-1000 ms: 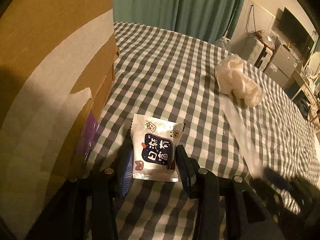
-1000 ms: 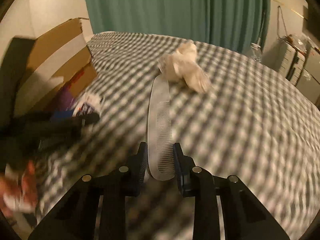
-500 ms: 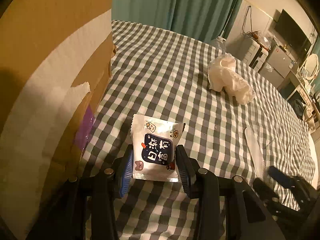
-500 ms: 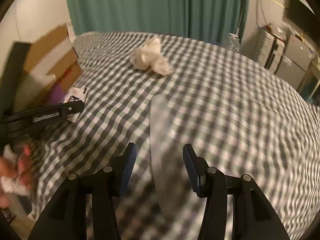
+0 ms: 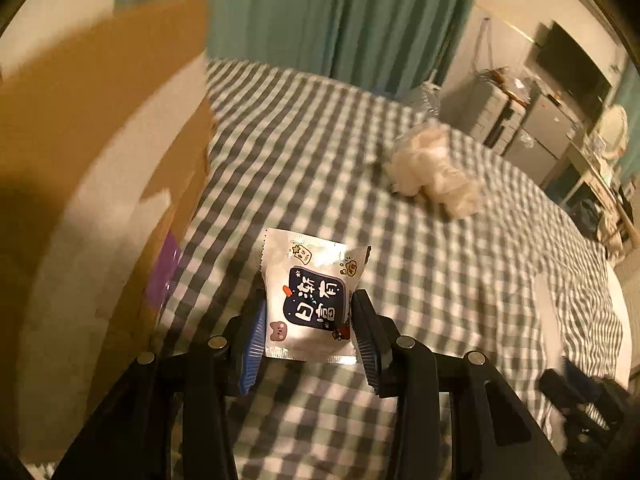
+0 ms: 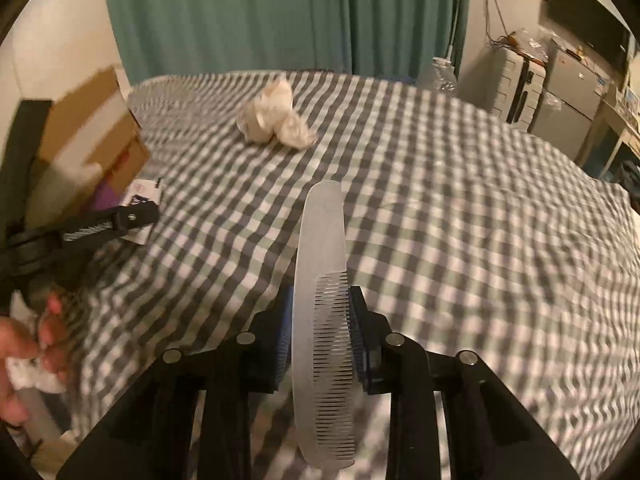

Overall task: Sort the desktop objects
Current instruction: 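Carry the comb and snack packet over the cardboard box and release both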

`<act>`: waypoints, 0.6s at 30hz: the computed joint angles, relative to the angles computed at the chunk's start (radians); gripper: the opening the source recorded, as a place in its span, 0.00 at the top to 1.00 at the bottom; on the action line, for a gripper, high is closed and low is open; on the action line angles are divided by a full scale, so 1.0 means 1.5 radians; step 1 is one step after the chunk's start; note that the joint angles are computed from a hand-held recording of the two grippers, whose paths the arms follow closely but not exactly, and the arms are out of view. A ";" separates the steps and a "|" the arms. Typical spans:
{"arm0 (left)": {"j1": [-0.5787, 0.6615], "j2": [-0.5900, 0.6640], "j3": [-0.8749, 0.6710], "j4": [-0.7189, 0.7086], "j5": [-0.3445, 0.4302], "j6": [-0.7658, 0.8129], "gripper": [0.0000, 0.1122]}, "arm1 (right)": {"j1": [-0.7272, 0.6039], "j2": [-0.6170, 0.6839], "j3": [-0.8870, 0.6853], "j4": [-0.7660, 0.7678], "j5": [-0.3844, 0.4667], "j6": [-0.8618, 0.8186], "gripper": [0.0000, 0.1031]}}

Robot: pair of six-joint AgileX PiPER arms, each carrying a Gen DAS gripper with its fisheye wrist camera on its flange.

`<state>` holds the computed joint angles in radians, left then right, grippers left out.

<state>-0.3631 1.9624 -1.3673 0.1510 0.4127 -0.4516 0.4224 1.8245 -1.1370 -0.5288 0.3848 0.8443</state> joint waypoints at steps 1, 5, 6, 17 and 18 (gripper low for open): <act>-0.013 -0.009 0.004 0.033 0.001 -0.026 0.63 | 0.004 -0.026 0.014 -0.007 0.008 0.010 0.74; -0.054 -0.056 0.023 0.091 0.016 -0.085 0.63 | 0.036 -0.108 0.038 -0.056 0.067 0.046 0.74; -0.067 -0.074 0.031 0.105 0.021 -0.103 0.63 | 0.044 -0.133 0.047 -0.063 0.083 0.048 0.74; -0.098 -0.274 0.057 0.067 0.110 -0.045 0.63 | 0.199 -0.357 0.081 -0.139 0.304 0.126 0.74; -0.089 -0.288 0.053 0.062 0.127 -0.034 0.63 | 0.220 -0.364 0.076 -0.155 0.325 0.143 0.74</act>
